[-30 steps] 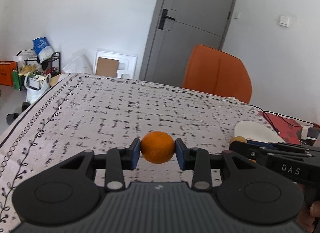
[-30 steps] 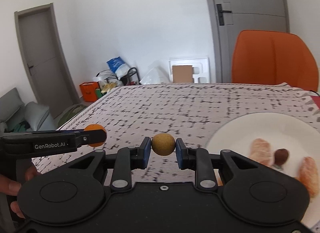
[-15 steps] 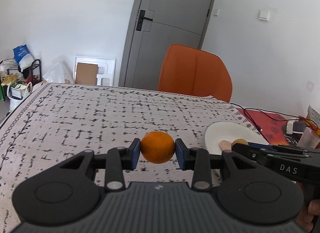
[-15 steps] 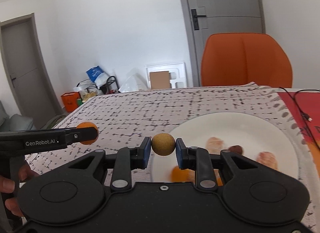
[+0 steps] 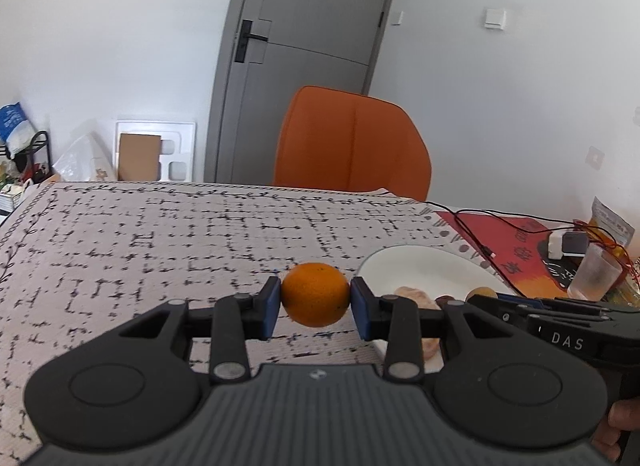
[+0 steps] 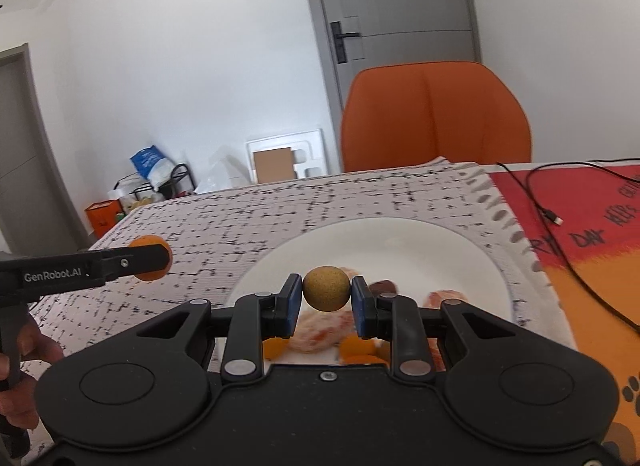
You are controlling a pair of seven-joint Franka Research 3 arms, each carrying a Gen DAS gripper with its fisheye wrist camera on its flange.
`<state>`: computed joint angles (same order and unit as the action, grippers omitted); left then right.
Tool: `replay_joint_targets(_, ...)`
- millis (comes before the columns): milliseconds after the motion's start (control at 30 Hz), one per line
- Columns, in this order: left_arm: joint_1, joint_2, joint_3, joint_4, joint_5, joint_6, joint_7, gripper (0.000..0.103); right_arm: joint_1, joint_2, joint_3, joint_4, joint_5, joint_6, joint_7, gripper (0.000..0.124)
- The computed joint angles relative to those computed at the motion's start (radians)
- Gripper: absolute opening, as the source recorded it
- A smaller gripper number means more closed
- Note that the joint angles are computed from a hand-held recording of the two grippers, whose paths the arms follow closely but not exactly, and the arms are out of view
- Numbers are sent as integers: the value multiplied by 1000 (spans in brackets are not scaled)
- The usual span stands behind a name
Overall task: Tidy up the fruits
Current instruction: 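Carry the orange and kiwi over the white plate, then lower the orange and kiwi onto the plate and open both grippers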
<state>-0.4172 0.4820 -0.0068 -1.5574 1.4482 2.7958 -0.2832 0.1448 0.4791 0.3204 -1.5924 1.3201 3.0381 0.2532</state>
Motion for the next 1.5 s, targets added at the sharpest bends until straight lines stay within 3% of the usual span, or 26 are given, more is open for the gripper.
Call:
replay_joint_targets(267, -7, 55, 6, 69, -59, 31, 84, 36, -15, 20, 6, 13, 8, 58, 31, 31)
replay_joint_targets(400, -17, 87, 18, 109, -110, 49, 143, 36, -42, 10, 31, 4, 52, 71, -19, 31)
replay_joint_targets(733, -50, 158, 56, 192, -269, 86, 311, 36, -22, -34, -19, -40, 142, 58, -69, 35)
replay_joint_targets(933, -76, 161, 77, 201, -325, 54, 370, 51, 3, -47, -51, -47, 173, 36, -97, 41)
replay_joint_targets(1067, -100, 130, 105, 160, -299, 30, 333, 63, 12, -46, -61, -39, 203, 18, -130, 47)
replay_joint_targets(1167, -106, 99, 111, 122, -249, 11, 285, 66, 25, -47, -72, -37, 213, 13, -141, 52)
replay_joint_targets(1367, -88, 46, 85, 58, -144, -25, 186, 83, 39, -55, -85, -42, 220, 0, -146, 67)
replay_joint_targets(1500, -56, 9, 41, 11, -152, -64, 190, 90, 44, -62, -89, -49, 226, -16, -151, 77)
